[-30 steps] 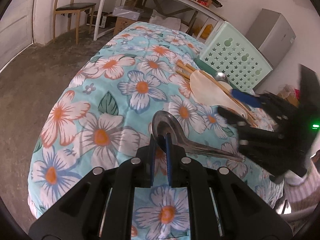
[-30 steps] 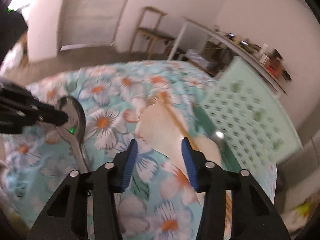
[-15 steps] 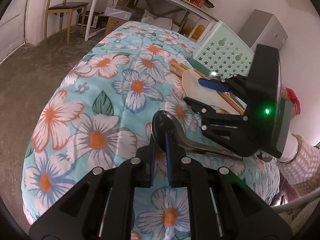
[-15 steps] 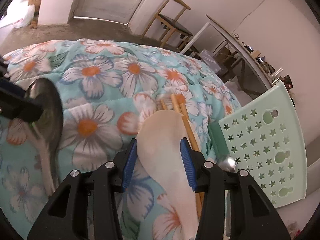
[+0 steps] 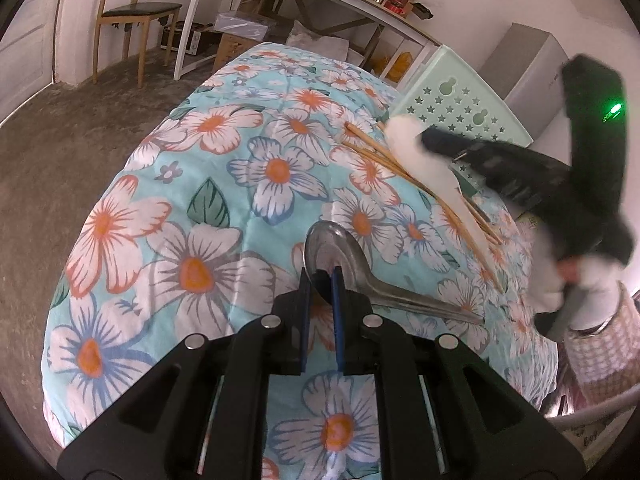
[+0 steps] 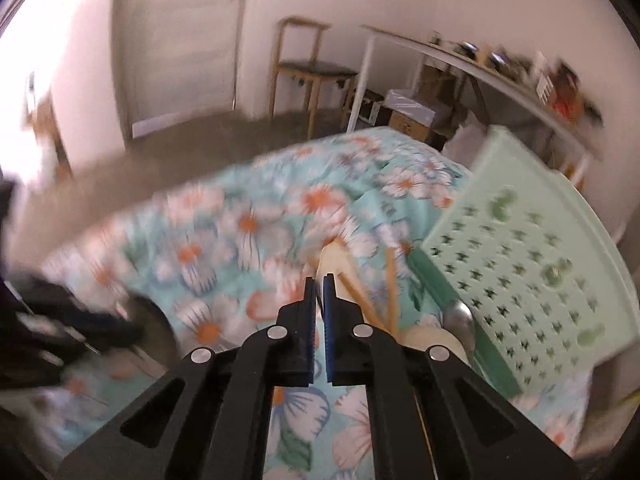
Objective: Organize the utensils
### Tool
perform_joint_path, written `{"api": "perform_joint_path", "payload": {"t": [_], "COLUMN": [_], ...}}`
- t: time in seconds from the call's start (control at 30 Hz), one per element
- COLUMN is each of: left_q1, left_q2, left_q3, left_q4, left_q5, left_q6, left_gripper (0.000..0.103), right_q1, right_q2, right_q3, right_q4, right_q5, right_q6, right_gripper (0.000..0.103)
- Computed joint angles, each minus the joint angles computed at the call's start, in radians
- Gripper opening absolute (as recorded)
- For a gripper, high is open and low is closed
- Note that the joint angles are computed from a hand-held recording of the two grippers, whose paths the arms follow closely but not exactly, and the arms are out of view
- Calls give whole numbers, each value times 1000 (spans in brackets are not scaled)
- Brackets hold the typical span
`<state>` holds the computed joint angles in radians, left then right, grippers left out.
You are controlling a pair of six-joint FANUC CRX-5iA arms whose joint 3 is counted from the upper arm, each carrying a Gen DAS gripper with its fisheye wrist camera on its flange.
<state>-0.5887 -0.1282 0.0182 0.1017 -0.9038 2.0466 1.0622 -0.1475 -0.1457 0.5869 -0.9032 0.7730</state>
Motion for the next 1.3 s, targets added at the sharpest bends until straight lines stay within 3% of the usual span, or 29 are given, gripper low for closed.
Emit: {"api": "perform_joint_path", "payload": {"t": [0.27,0.47,0.7,0.93,1.0,1.07,1.13,1.23,1.3], "left_q1": [-11,-14,-55,-85,-80,-66,-51,-36,-31], "left_q2": [-28,-69,-41,-7,-8,-10,-13,-12,-11], "left_q3": [-6,-18,61,105,97,84,71,62,61], "left_q4": [-12,-3,-34,-62,-63,-52,-35,-26,-25], "left_q5": [33,104,88,42,41,36,32,22,17], "left_q6": [11,11,-36,-14,-4,6,7,14,18], "left_gripper": [6,2,1,1,1,2,2,2,2], "right_q1": [-88,-97,-91,-70,-59,-29,1,22,40], "right_q2": [-185,-303,-392,-380,-346,-304,-270,-236,-234], "right_q3": [-71,-189,-294,-272,-239,-207,-192,-181,-196], "right_q4": [-160,-4,172,51,22,53,85,90,103], "right_q5": [218,338,339,222,164,75,7,-55,-83], "right_q6": [-141,-354,-550,-493,-459,-466,-462,-470,-518], "right_gripper": [3,3,3,5,13,55,60,77,79]}}
